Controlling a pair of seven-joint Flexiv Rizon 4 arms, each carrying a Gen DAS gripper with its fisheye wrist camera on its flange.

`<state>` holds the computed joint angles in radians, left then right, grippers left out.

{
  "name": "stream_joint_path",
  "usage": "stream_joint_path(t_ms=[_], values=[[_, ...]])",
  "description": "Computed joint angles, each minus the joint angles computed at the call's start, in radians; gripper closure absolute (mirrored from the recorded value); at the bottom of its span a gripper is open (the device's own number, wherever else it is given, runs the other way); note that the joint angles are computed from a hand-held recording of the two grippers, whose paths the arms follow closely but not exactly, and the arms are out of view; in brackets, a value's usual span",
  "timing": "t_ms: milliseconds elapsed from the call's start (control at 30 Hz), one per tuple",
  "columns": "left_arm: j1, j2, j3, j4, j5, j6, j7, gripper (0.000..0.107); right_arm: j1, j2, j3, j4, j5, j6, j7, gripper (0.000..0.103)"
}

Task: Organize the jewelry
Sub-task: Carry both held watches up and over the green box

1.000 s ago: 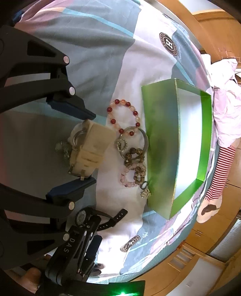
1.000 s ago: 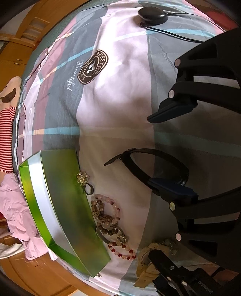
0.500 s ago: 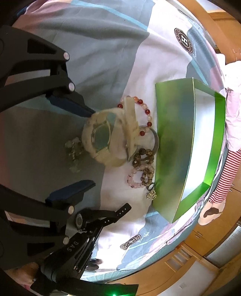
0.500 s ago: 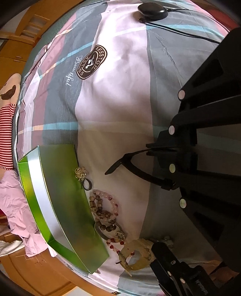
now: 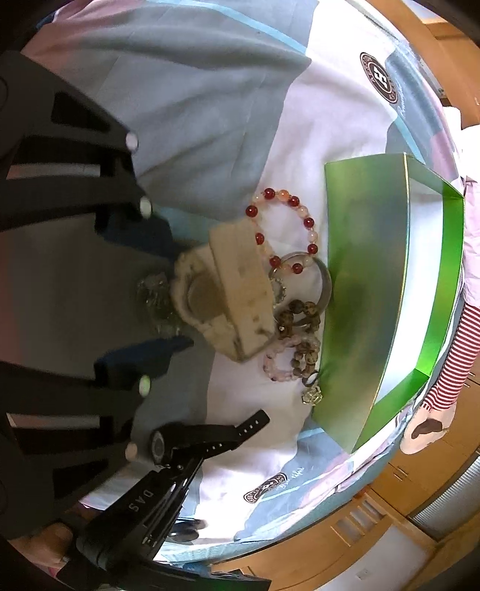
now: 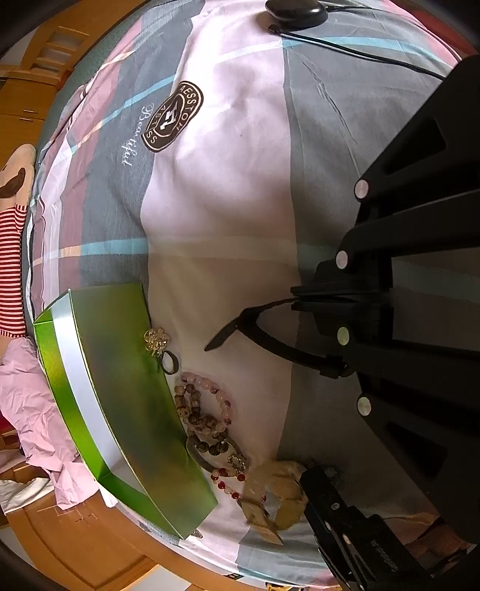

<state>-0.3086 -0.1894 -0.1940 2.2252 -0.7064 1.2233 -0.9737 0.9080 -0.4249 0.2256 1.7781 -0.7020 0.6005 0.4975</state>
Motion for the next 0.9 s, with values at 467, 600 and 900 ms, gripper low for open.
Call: stream_joint_path(t_ms=[467, 600, 900], values=[[-0.038, -0.007, -0.030, 0.004, -0.159, 0.128, 0.105, 0.020, -0.004, 0.003, -0.002, 0.017, -0.013, 0.035, 0.019, 0.099], [-0.055, -0.057, -0.002, -0.037, 0.027, 0.157, 0.002, 0.020, -0.005, 0.001, -0.003, 0.017, -0.014, 0.038, 0.017, 0.099], [0.036, -0.078, -0.071, -0.051, 0.193, 0.138, -0.069, 0.049, -0.008, 0.003, -0.003, 0.021, -0.013, 0.045, 0.015, 0.099]])
